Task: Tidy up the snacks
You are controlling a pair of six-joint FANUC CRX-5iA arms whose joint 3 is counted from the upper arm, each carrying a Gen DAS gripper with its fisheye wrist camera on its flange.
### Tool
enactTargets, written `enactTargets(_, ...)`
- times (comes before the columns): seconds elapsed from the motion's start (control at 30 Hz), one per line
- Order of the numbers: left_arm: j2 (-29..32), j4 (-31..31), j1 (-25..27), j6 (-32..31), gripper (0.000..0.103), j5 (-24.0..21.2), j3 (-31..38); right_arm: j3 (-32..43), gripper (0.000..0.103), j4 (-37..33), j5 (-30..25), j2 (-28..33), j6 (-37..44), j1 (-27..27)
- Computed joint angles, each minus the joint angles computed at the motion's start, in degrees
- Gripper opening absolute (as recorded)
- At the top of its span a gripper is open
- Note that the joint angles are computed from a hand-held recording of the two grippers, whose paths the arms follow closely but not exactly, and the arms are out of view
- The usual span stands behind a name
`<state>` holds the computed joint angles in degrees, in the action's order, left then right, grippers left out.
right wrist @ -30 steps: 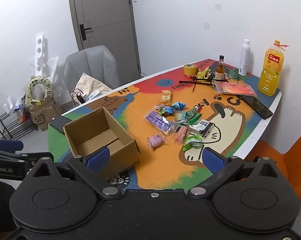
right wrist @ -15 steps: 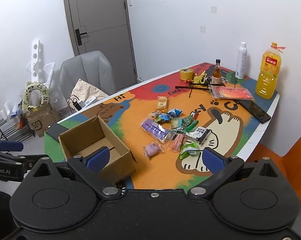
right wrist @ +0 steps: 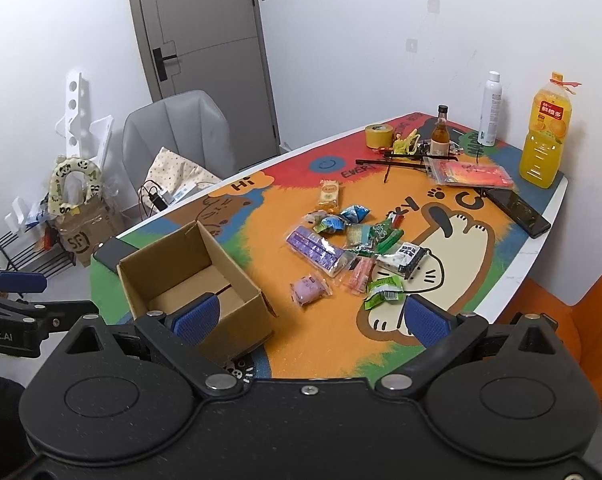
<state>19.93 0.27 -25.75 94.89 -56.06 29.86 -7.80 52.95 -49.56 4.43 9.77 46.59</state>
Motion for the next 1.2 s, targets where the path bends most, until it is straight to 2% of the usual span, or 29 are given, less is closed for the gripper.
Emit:
enactTargets(0.43,0.8,-1.2,-1.4,2.8,0.103,1.1,0.4,-0.4,0.101,-0.2,0.0,-0.6,0.4,-0.2)
enactTargets(0.8,-0.7,-1.0,-1.6,2.7,0.103,3.4,-2.4,-2.1,0.103,0.2,0.6,-1.3,-0.8,0.8)
enactTargets(1.2,-0.7,-2.7,-2.0,4.6,0.103,3.1,-1.8,-2.6,0.103,1.2,-0.7,-1.4,-3.1,1.0)
